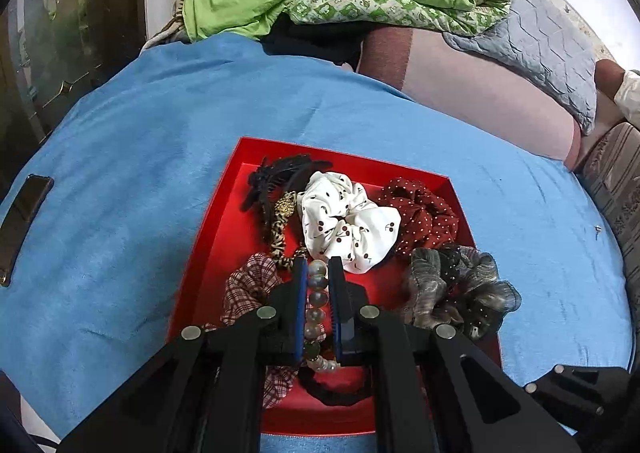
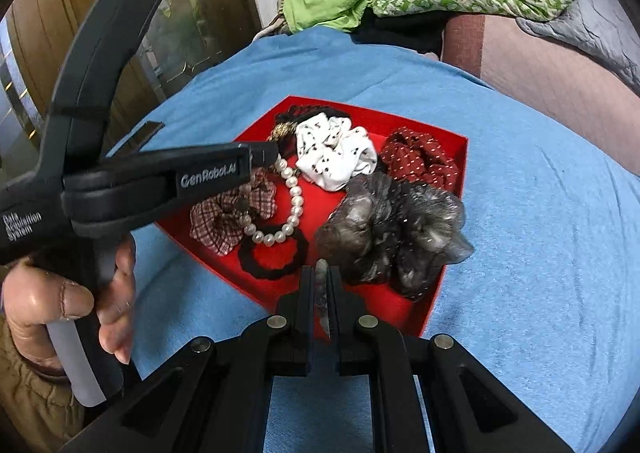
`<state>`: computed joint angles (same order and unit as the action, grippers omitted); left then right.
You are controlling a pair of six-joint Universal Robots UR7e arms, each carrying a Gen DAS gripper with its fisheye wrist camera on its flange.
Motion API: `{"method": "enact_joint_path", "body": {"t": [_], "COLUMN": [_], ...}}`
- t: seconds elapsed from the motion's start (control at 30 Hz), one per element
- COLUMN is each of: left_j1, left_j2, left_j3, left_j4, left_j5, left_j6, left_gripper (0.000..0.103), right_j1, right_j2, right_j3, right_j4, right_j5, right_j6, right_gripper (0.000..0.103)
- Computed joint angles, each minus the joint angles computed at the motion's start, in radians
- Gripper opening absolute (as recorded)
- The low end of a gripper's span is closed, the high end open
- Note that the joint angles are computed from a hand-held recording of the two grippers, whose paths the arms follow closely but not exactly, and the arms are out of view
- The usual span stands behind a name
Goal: Organize jewelry
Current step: 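Lower both pearl bracelets into the red tray and open both tools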
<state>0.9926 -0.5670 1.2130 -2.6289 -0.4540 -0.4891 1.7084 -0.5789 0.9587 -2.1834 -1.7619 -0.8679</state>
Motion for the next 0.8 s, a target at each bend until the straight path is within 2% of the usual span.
{"method": "enact_joint_path", "body": {"t": [0.27,0.8], "left_j1": [-0.001,-0.009], "left_j2": [-0.001,0.015], "left_j3": [0.01,-0.003], "left_j4": [-0.011,0.017], "left_j5": [0.009,0.05], "left_j6": [-0.002,-0.004], "left_gripper": [0.01,0.01], "right_j1": [-0.001,-0.007], "right_j2": [-0.006,0.009], "right_j3": [0.042,0.03], "right_j4": [-0.041,-0.047], "right_j5": [-0.029,-0.053], "right_j6": [-0.019,0.003], "right_gripper": [0.008,0.008]}}
